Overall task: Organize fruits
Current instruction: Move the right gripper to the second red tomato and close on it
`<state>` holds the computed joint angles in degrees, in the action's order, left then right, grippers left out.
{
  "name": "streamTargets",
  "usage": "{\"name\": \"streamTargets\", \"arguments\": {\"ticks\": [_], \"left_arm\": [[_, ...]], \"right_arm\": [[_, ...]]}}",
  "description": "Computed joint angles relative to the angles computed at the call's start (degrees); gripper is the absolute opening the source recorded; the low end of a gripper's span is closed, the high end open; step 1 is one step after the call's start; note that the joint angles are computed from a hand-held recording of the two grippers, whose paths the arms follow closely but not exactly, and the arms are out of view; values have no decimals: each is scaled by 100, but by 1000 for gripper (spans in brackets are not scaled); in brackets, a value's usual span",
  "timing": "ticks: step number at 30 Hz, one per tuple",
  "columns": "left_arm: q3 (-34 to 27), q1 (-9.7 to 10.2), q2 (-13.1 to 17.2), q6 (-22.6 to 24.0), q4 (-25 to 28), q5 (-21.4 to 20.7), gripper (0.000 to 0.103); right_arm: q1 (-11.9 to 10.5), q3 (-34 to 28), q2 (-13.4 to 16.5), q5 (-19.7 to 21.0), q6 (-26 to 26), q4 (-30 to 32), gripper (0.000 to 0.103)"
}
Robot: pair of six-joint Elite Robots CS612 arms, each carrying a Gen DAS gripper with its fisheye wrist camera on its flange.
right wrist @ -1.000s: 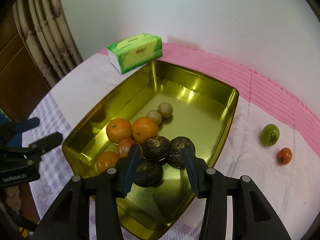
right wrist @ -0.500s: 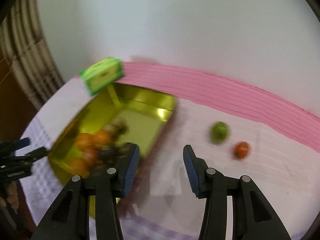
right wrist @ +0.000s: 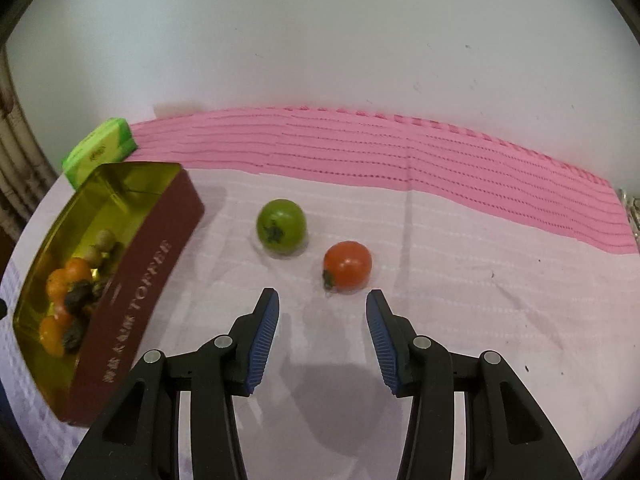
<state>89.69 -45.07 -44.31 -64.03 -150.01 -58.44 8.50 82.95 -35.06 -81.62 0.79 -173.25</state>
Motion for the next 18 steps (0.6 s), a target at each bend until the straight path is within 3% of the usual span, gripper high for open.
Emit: {"name": "streamTargets", "arguments": {"ticks": [13,18], "left_arm": [[-34,12,57,13,0,3,86],[-164,6,79,-15,262,17,86]], "right_arm": [[31,-463,360,-328,-197,-5,46],[-28,-458,404,-193,-153,-143,36]]}}
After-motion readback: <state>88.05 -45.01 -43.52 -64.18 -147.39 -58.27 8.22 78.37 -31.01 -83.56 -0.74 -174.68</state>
